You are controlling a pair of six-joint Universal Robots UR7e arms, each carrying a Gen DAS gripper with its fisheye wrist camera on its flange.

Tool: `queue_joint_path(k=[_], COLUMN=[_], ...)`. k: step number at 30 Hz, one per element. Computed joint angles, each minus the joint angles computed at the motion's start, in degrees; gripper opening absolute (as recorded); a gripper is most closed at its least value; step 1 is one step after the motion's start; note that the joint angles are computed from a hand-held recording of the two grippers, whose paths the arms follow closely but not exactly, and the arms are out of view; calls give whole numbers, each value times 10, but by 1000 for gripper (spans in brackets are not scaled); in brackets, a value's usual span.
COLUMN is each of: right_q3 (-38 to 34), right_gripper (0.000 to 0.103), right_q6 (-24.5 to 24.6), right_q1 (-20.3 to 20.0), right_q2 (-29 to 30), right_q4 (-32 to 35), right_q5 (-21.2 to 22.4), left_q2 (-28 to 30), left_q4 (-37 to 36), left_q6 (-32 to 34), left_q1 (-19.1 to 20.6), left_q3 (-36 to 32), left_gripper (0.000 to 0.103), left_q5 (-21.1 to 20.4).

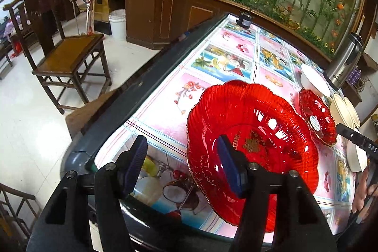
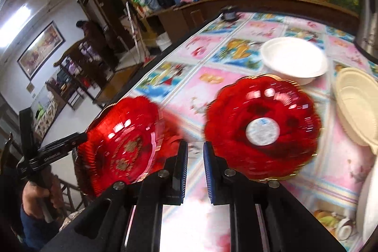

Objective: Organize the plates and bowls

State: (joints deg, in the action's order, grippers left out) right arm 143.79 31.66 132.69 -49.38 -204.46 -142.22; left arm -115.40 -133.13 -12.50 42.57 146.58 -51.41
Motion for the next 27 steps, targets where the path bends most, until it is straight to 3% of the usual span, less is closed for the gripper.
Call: queue_joint_path(k=[4, 8, 11, 16, 19, 23, 27], right_q3=[31, 62, 80, 118, 125, 143, 147], right_gripper=[16, 16, 16, 16, 17, 17, 17], right_q6=[2, 2, 22, 32, 41, 41, 40], right_q1=[-6, -19, -26, -60, -60, -88, -107], right_q2=[-12, -25, -38, -55, -56, -47, -40], right_q4=[-40, -103, -110, -186, -194, -249, -262], right_q5=[-30, -43, -63, -24, -43, -8, 9], left_q2=[-28, -23, 15, 108, 170, 252, 344], left_q4=[32, 40, 18, -54, -95, -139, -159], left_q6=[-32, -48, -53, -59, -64, -70, -84], left_q1=[-48, -83, -103, -139, -157, -170, -154], left_q3=[2, -1, 1, 10, 6, -17, -61], left_gripper=[61, 60, 60, 60, 60, 60, 60], left_q5=[14, -15, -57, -131, -156, -152, -126])
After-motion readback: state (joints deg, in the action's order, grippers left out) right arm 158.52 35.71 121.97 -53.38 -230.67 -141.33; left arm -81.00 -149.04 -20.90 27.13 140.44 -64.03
